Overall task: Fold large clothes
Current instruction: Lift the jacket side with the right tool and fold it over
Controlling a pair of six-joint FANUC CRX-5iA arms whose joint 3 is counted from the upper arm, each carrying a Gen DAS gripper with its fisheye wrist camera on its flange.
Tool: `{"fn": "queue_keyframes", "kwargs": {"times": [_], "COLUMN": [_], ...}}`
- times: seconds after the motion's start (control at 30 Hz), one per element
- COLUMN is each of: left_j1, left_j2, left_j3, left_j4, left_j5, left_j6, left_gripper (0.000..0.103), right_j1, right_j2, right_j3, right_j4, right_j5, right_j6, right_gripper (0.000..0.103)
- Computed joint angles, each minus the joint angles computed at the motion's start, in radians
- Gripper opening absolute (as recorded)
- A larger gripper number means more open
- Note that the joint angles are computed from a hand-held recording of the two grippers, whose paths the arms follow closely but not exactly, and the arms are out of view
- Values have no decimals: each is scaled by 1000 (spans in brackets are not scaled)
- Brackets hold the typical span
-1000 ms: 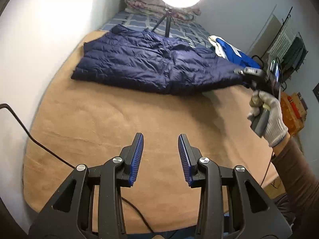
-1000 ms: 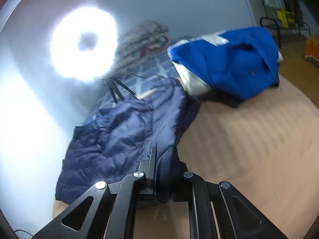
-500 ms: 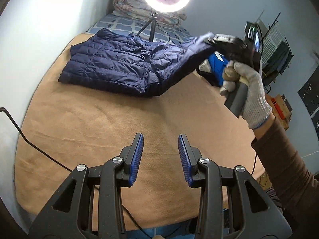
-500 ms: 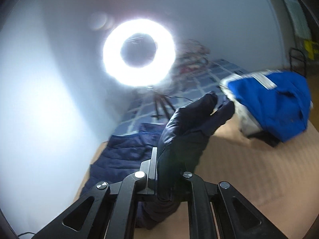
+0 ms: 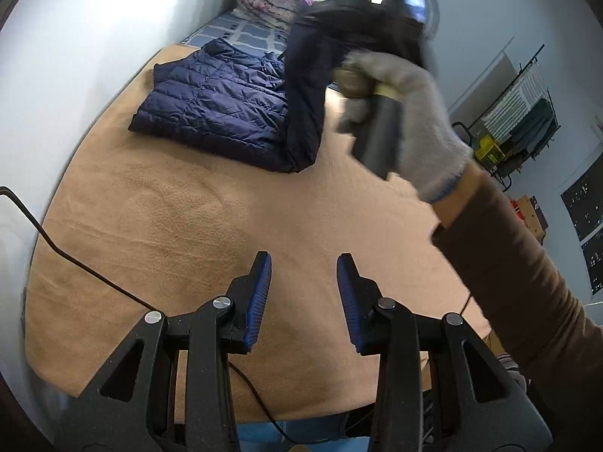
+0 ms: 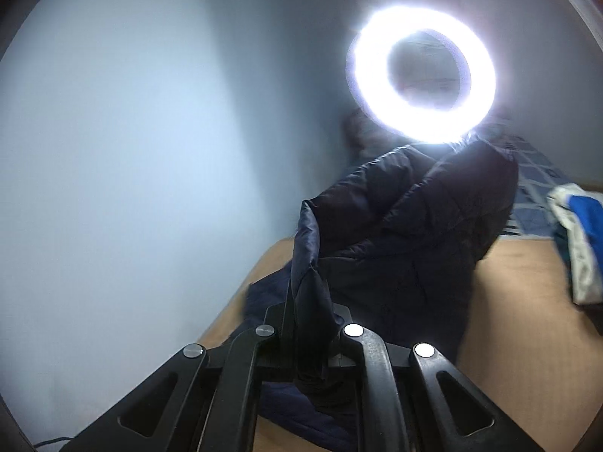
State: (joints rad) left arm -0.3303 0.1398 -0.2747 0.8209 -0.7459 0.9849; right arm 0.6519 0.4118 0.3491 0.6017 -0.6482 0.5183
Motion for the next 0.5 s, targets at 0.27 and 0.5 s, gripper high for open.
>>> {"fn": "queue_keyframes", "kwargs": {"times": [0.27,0.5], "left_j1": [7,4], "left_j2": [-12,-15], "left_j3": [-12,-17], "left_j4": [-6,8], "left_j5": [6,8], "left_j6": [13,12], "left_gripper": [36,36], "right_j1": [44,68], "right_j2": [244,425], "right_j3": [340,564], "right_j4": [-287,-403], "right_j5": [-146,-299], "right_j6": [347,526], "right_gripper": [5,5]}}
